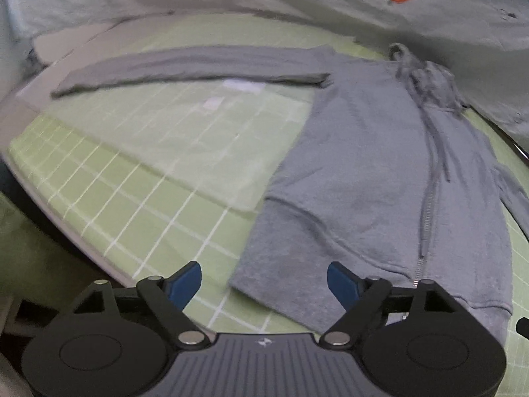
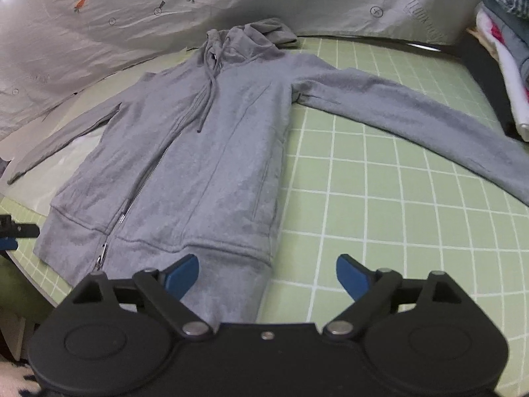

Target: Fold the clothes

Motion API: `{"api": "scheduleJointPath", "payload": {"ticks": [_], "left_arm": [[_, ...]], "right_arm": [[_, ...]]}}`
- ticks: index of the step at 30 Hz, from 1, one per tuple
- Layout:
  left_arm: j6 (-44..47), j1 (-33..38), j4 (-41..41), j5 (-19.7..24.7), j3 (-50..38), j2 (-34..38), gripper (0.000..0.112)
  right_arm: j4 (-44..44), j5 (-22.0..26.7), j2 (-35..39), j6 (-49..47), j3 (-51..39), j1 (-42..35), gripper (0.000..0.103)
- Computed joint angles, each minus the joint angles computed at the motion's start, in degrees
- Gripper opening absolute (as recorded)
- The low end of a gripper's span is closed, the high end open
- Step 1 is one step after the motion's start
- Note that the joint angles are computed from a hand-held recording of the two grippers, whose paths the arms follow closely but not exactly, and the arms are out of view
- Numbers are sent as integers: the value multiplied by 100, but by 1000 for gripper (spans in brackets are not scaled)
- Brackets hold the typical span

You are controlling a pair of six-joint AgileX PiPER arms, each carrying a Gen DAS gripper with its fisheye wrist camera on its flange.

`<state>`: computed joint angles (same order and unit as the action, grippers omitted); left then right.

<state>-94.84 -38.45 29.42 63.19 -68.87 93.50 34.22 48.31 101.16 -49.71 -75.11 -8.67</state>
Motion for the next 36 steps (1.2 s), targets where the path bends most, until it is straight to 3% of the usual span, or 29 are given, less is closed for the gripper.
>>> {"api": "scheduleJointPath", "payload": {"ticks": [3, 6, 13, 19, 22, 27, 36], "left_arm": [[56, 418, -175, -409, 367, -210, 89], [589, 1043, -344, -696, 542, -314, 89], [2013, 2402, -319, -1232, 939, -642, 93], [3350, 4201, -723, -2199, 1612, -984, 93], [4253, 5171, -1054, -2594, 1688, -962, 94], [5283, 6464, -1361, -3124, 1615, -692, 95], [5722, 7846, -1497, -3599, 1285, -96, 96]], "right_arm": [[-129, -330, -137, 65, 122, 180, 100], [-251, -778, -272, 469, 335, 453, 102], [-1896, -1491, -214, 3147, 281, 1605, 102], [-3630, -1701, 265, 5741, -164, 2687, 102], [-4570, -1446, 659, 7150, -607, 3205, 102], [-5275, -857, 1334, 8445, -1459, 3703, 102], [-5655, 406, 2148, 8966, -2748, 4009, 103]]}}
